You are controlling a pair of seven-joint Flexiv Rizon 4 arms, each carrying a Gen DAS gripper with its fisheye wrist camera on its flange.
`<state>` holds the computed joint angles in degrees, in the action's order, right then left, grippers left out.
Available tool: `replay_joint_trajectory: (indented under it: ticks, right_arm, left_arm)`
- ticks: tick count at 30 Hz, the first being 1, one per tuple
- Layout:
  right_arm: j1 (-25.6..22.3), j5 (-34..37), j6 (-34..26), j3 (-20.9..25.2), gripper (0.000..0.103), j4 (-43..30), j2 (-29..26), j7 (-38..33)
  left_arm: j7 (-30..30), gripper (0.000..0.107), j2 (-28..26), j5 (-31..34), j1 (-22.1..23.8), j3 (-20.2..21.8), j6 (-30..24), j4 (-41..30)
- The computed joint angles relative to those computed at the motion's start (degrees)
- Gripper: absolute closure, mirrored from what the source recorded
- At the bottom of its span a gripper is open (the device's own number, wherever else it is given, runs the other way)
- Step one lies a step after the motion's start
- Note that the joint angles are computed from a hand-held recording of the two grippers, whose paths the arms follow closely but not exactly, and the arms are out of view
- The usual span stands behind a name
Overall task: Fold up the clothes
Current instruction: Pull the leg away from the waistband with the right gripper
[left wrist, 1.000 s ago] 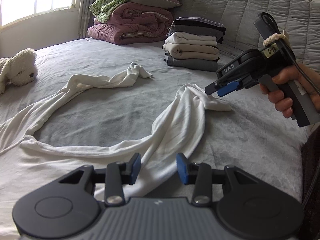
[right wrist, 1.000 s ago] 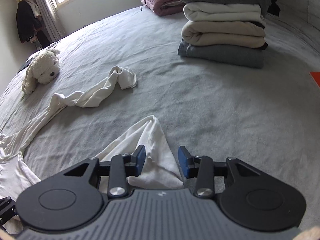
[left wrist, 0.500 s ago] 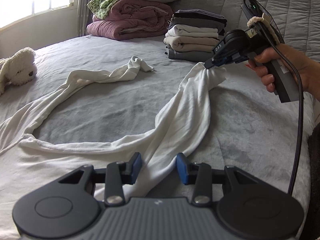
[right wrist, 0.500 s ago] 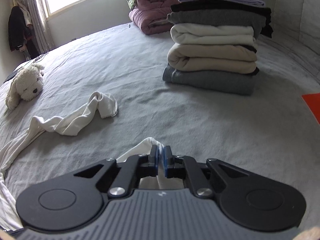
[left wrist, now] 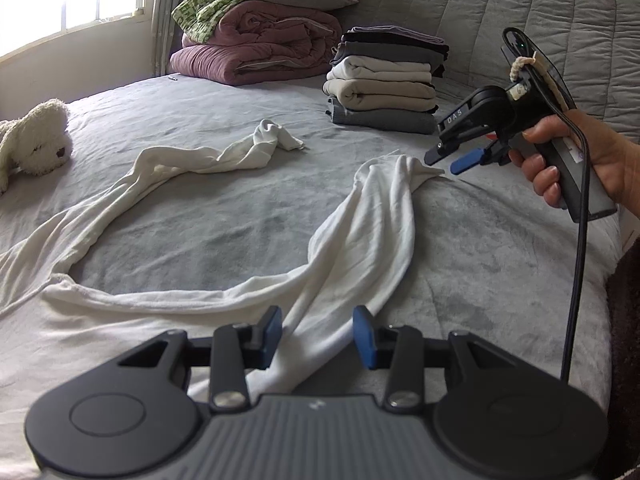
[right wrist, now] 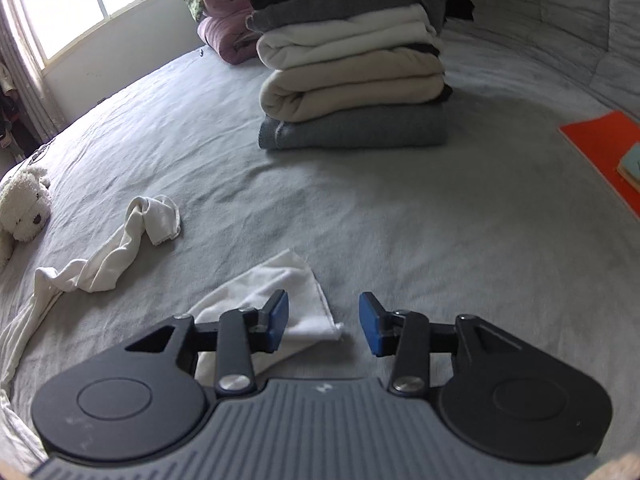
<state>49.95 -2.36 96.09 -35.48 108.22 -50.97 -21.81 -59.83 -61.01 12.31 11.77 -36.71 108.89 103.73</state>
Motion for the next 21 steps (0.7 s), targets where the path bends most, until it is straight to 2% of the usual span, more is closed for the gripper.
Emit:
replay_joint_trajectory:
  ticks: [1, 5, 7, 8, 12, 15, 21]
  right_arm:
    - [-1.4, 0.4, 0.2, 2.1, 0.059, 0.1, 0.7, 0.3]
    - [-1.3, 2.3, 3.5, 1.9, 0.06, -1.0, -1.7, 1.3]
    - [-2.5, 2.2, 4.0, 3.1, 0.079, -2.6, -2.6, 0.0]
    - [-2.0, 2.3, 3.8, 2.6, 0.095, -3.0, -3.2, -0.6]
    - [1.0, 4.0, 3.3, -0.5, 0.098, -1.8, -3.4, -1.4]
    - [5.3, 5.3, 2.6, -5.2, 0.098, 1.7, -2.2, -1.4]
    - [10.7, 7.8, 3.9, -9.9, 0.098, 8.3, 1.5, -3.9]
  left_arm:
    - [0.0, 0.067, 0.1, 0.1, 0.0, 0.0, 0.0, 0.1]
    - [0.3, 0.067, 0.3, 0.5, 0.0, 0.1, 0.1, 0.5]
    - [0.6, 0.067, 0.3, 1.0, 0.4, -0.2, 0.2, 0.8]
    - [1.0, 0.067, 0.2, 1.5, 0.8, -0.5, 0.3, 1.0]
    - [2.6, 0.067, 0.3, 3.0, 1.3, -0.5, 0.8, 1.7]
    - [4.1, 0.067, -0.2, 4.3, 2.8, -2.2, 0.3, 2.3]
    - [7.5, 0.067, -0.5, 5.1, 4.4, -4.3, -0.7, 3.6]
